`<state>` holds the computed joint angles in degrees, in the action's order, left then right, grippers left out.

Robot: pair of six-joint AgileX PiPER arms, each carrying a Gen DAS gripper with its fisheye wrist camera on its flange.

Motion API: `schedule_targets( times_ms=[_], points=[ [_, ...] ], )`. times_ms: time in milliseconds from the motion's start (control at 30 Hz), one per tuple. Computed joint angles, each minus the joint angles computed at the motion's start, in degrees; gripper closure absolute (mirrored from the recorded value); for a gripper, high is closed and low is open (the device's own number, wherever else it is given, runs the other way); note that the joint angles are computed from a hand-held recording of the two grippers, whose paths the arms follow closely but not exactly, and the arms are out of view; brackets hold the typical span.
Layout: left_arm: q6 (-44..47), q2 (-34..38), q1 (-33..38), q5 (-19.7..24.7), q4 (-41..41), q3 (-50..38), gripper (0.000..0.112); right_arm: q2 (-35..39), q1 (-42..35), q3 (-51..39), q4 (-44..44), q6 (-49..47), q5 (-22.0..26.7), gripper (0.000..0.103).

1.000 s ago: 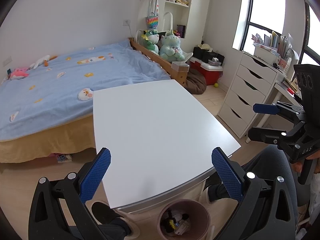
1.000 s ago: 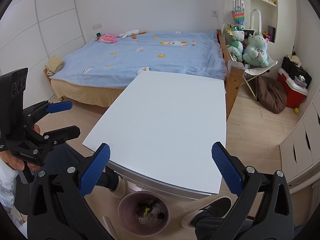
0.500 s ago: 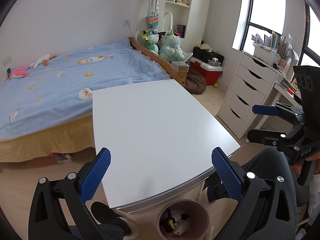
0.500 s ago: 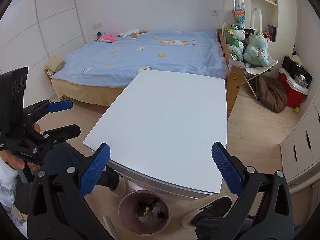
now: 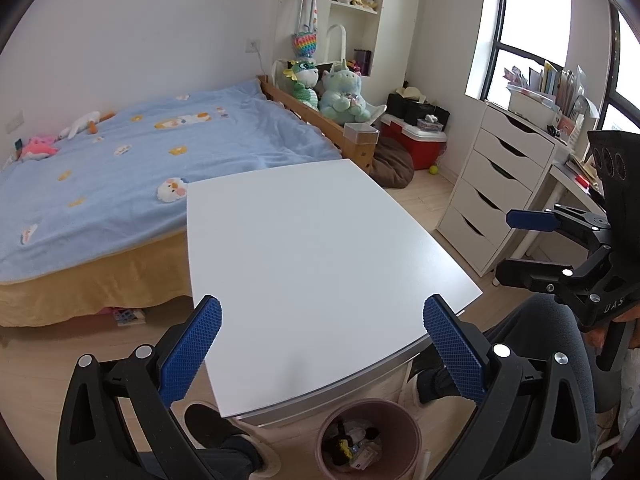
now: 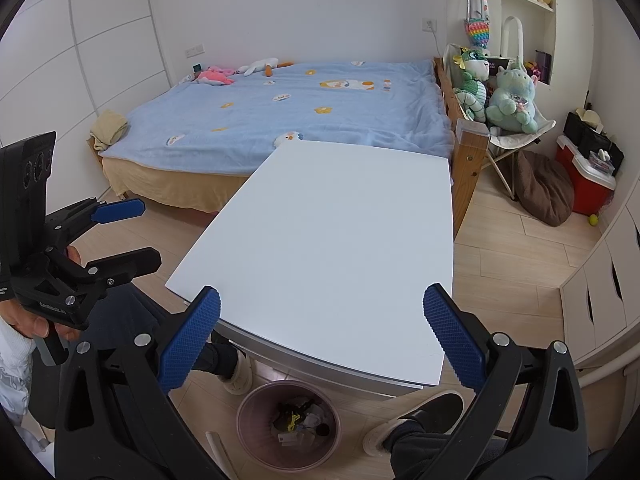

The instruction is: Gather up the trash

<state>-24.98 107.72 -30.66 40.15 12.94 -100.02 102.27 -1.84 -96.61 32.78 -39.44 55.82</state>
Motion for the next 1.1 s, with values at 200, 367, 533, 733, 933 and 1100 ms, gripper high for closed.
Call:
schedule_targets(
  times_ms=[200,367,533,733,933,1100],
  points=[
    [0.8,-0.6,0.1,-0.8,-0.8,0.7,0.015,-0.2,-0.1,0.2,0.0,0.0,-0.1,0.003],
    [-0.6,-3.3,-0.1,-2.8,1.7,4.9,0.015,-1.5,-1.5,2.3,1.7,-1.6,-0.9,0.004],
    [-12.6,-11.5,0.5,-5.5,10.9,17.8,0.015,-7.7,-7.1,12.2,4.1,-6.3,-5.0,0.003],
    [-38.8,-26.9,2.1,-0.2,29.4,38.8,0.016,-15.7,-22.0,25.2,3.8,-12.0,-9.4,0.003],
    [-52.7,-45.6,10.9,14.0,32.2,58.0,0.016,-14.9,-42.7,29.5,1.2,-14.5,-16.3,0.003],
    [-47.6,-58.2,27.2,19.7,28.6,68.5,0.016,-4.8,-53.8,23.9,-3.9,-8.5,-20.2,0.003]
  ],
)
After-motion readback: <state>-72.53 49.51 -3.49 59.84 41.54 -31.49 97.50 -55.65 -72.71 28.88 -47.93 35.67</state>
